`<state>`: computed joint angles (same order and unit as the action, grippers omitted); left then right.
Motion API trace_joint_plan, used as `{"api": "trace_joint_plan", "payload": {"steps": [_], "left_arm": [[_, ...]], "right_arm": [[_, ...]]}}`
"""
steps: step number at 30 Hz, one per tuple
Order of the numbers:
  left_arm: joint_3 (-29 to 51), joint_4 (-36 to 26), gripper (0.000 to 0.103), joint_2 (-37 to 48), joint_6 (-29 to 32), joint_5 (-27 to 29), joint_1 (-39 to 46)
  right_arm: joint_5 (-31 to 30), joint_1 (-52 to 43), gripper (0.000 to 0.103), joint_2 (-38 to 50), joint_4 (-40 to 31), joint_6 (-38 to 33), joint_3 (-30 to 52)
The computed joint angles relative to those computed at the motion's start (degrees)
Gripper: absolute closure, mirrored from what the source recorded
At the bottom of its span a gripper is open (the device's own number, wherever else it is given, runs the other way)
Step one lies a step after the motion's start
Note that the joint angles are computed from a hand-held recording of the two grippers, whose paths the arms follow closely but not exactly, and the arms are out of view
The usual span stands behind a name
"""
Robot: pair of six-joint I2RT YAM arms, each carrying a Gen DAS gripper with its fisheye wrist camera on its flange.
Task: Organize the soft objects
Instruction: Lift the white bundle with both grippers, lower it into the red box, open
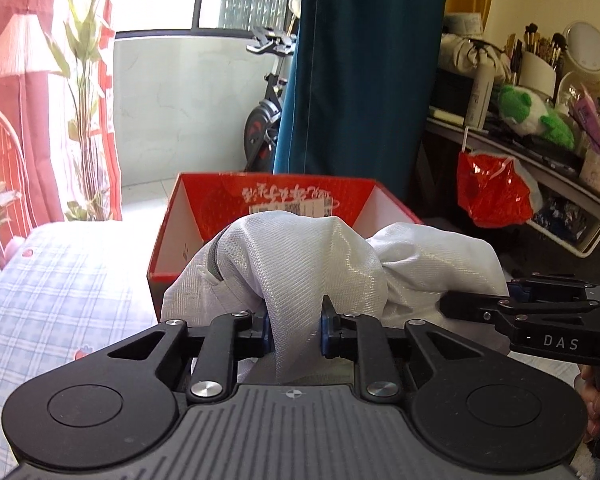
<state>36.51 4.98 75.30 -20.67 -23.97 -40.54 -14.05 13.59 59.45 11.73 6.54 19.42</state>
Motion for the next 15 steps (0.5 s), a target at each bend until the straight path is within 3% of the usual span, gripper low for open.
{"api": "trace_joint_plan", "payload": {"steps": [8, 15], "left_arm": [[1.9, -0.3, 0.081, -2.7, 2.9, -1.1, -0.1], [6.1, -0.1, 0.08, -0.3, 6.3, 3.1, 4.6]], "right_arm": [[-3.2, -2.9, 0.076, -1.2, -4.0, -2.0, 5.4], [-5.8, -5.2, 0.076, 4.5, -4.4, -4.0, 12.0]]}}
